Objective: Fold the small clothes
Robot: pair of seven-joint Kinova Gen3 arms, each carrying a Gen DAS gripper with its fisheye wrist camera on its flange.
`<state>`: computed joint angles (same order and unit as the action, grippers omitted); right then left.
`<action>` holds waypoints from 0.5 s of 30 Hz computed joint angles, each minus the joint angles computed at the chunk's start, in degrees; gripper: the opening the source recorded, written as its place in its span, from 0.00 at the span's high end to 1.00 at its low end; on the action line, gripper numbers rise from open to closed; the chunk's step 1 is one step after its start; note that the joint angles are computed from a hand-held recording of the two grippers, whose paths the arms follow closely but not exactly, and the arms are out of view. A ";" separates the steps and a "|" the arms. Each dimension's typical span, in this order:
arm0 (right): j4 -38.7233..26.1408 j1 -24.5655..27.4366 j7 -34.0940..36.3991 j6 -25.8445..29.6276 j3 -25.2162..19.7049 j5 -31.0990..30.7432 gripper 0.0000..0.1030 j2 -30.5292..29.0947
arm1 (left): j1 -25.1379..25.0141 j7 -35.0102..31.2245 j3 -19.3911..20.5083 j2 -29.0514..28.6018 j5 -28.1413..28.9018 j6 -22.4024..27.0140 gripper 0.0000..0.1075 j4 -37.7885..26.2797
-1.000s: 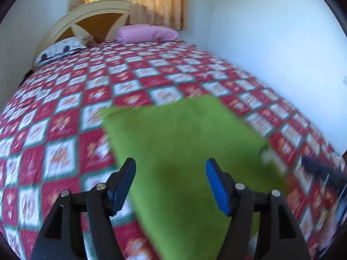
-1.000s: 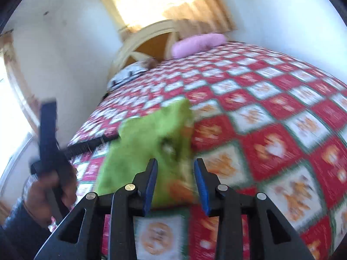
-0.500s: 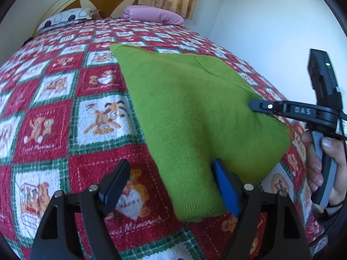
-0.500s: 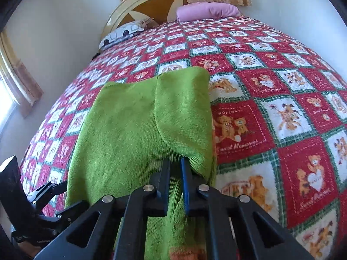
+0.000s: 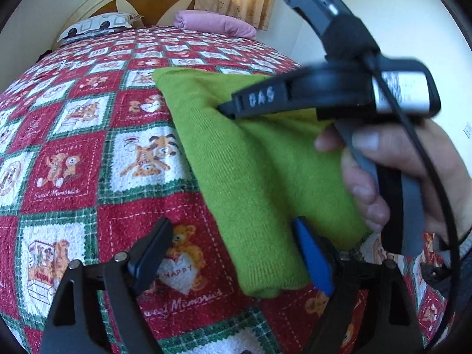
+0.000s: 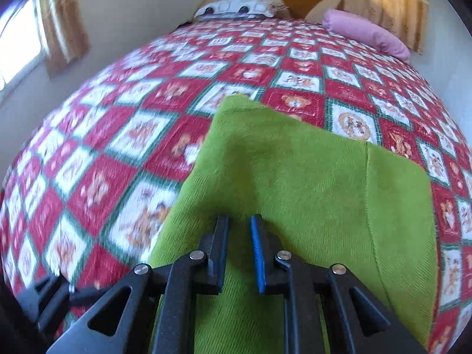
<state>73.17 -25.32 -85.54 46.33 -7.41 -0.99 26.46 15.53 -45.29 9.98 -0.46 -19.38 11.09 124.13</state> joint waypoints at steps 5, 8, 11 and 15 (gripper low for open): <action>5.29 -0.16 5.09 -3.26 1.94 -5.74 0.85 -4.96 | -0.36 -10.52 -0.84 0.04 10.03 -1.03 0.15 0.26; 11.13 6.94 12.08 -6.07 -5.97 -11.98 0.84 -9.23 | -0.42 -10.62 -0.86 0.23 9.98 -0.89 0.14 0.00; 13.33 7.53 15.17 -4.71 -7.50 -11.11 0.84 -9.44 | -0.21 -6.23 -0.49 0.64 5.48 -0.25 0.14 -0.50; 14.74 8.90 12.68 -6.32 -8.72 -10.82 0.84 -8.98 | 1.02 0.19 -0.64 0.87 -0.69 0.78 0.13 -0.97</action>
